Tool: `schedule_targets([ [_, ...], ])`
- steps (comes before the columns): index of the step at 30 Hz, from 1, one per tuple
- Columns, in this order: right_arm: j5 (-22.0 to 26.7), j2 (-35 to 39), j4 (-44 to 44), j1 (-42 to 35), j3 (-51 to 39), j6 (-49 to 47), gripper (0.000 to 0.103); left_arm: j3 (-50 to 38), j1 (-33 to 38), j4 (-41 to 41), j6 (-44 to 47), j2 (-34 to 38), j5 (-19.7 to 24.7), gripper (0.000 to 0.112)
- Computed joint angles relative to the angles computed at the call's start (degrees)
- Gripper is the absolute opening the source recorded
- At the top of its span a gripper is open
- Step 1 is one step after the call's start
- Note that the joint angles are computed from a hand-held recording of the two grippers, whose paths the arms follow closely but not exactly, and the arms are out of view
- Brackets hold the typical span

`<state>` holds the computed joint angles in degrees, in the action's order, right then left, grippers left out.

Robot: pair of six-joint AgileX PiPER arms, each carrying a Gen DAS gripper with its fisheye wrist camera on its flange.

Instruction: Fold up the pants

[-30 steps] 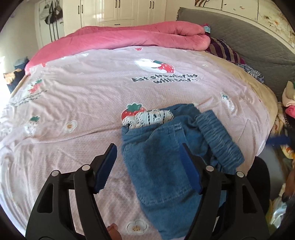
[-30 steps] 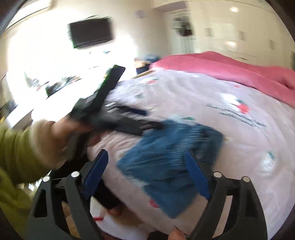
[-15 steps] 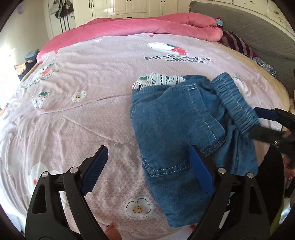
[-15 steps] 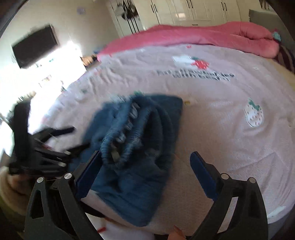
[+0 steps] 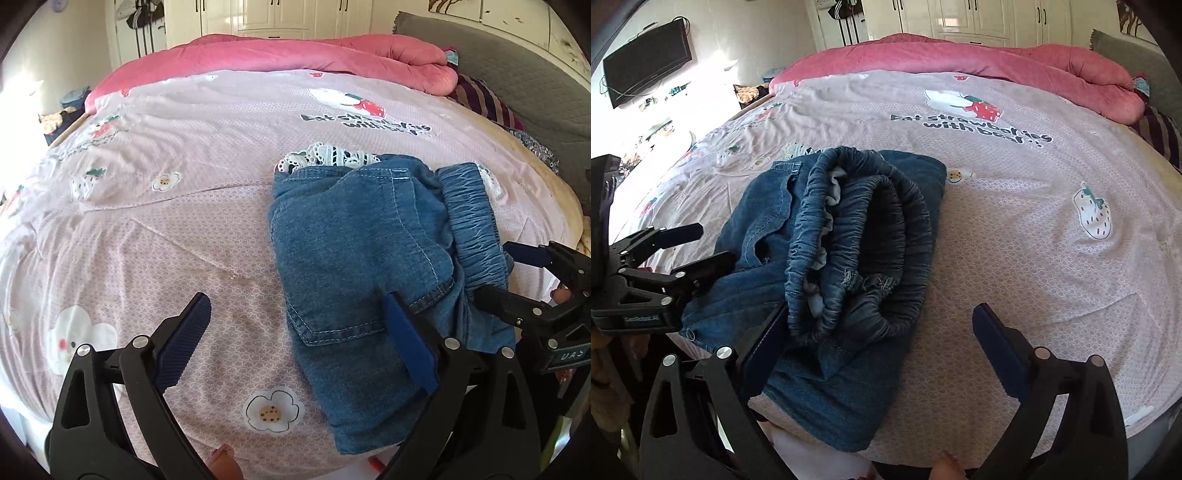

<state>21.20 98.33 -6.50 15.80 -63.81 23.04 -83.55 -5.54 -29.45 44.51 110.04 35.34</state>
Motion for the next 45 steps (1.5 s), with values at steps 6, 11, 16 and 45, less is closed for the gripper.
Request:
schedule_targets([
  [6,-2.9,-2.2,7.7,-0.9,2.3,-5.7,0.097,-2.1,0.2,1.3,-2.2,1.8,1.5,0.092],
  [11,-5.1,-9.4,-3.9,0.5,6.4,6.5,0.098,-0.7,1.5,-1.3,-0.4,-1.4,3.2,0.093],
  [16,-4.1,-15.3,-16.5,3.1,8.7,20.7,0.098,2.7,2.5,-3.6,0.7,-6.5,3.8,0.093],
  [45,14.2,-27.0,-44.8,19.0,9.7,50.1,0.098,15.6,9.1,-12.6,7.3,-24.0,2.1,0.093],
])
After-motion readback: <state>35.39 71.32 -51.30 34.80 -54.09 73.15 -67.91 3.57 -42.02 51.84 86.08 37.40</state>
